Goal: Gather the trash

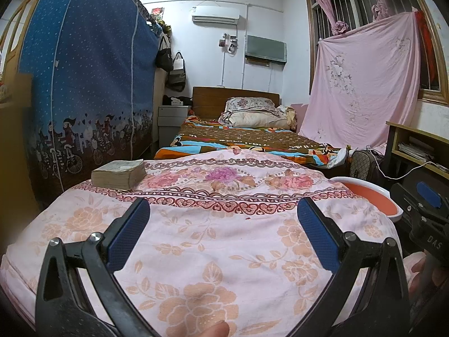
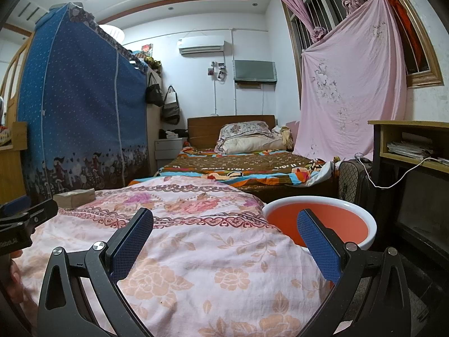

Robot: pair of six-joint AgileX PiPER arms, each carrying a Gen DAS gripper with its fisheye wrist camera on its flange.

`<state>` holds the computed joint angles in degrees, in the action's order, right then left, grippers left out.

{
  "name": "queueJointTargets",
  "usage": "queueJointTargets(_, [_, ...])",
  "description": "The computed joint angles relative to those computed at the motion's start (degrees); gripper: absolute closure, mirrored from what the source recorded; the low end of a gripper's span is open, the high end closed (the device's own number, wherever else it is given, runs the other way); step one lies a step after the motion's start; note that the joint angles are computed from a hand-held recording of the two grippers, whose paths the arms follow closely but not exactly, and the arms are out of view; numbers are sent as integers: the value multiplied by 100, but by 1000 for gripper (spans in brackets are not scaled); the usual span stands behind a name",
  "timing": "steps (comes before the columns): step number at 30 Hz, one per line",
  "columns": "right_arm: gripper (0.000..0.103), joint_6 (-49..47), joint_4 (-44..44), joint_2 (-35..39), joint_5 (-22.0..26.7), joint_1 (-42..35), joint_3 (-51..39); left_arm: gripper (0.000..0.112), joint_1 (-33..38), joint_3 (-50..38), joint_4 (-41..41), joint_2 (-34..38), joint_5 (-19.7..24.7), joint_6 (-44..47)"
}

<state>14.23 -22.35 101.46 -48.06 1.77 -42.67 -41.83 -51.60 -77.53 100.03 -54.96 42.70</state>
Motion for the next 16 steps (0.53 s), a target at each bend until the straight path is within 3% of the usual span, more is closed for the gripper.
queueJointTargets(6, [0,24,-36,-2,3,-22,-9,20,-79,-96,-226,37,-282,184])
queueJointTargets(16, [0,18,-11,-14,14,-4,2,20,-40,-97,-270,51,-283,210])
